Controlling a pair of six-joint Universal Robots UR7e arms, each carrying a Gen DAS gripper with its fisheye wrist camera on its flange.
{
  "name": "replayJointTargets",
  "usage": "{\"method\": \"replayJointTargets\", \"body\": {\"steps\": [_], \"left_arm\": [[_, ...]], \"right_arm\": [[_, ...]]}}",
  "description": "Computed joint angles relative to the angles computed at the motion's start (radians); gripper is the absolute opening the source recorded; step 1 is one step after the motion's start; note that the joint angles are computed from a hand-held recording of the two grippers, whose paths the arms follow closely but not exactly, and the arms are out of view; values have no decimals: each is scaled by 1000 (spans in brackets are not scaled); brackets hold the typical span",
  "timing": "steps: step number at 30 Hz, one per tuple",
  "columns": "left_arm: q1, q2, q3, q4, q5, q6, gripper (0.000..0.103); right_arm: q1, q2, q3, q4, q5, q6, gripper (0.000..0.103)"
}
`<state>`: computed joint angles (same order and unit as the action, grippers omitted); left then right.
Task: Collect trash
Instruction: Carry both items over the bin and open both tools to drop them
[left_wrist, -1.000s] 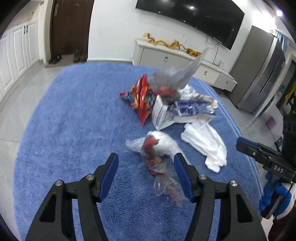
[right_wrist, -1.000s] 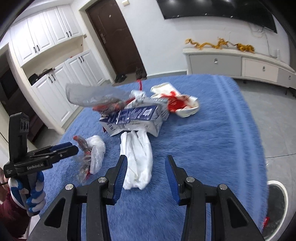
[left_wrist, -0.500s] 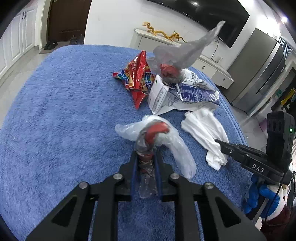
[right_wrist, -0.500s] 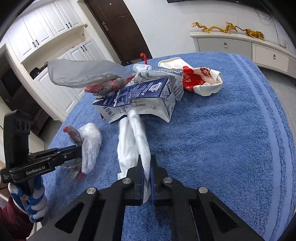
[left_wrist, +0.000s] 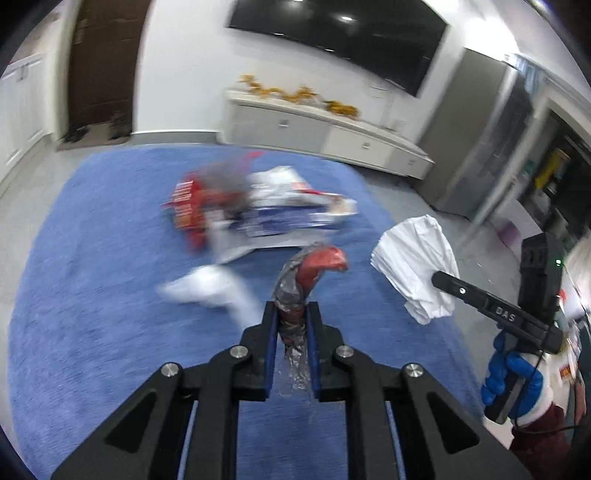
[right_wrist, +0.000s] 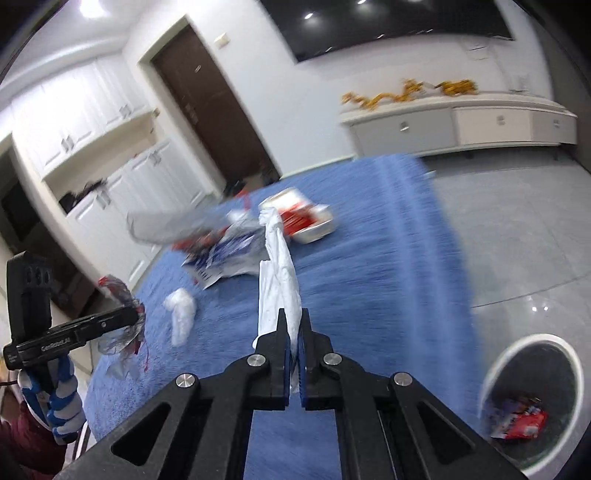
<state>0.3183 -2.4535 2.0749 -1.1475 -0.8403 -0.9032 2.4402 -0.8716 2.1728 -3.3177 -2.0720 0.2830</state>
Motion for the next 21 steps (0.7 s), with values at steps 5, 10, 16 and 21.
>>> {"method": "replayJointTargets", "body": {"steps": [5, 10, 16, 21], "left_arm": [[41, 120, 100, -286, -102, 184, 14], [58, 277, 177, -525, -189, 318, 14], [81, 515, 221, -774, -269, 433, 14], [92, 723, 228, -935, -273, 483, 14]], "right_arm": [[10, -153, 135, -49, -136, 48, 4], [-2, -292, 257, -36, -254, 112, 4], [-75, -388, 389, -47, -315, 185, 4], [-205, -374, 474, -156, -284, 187, 4]]}}
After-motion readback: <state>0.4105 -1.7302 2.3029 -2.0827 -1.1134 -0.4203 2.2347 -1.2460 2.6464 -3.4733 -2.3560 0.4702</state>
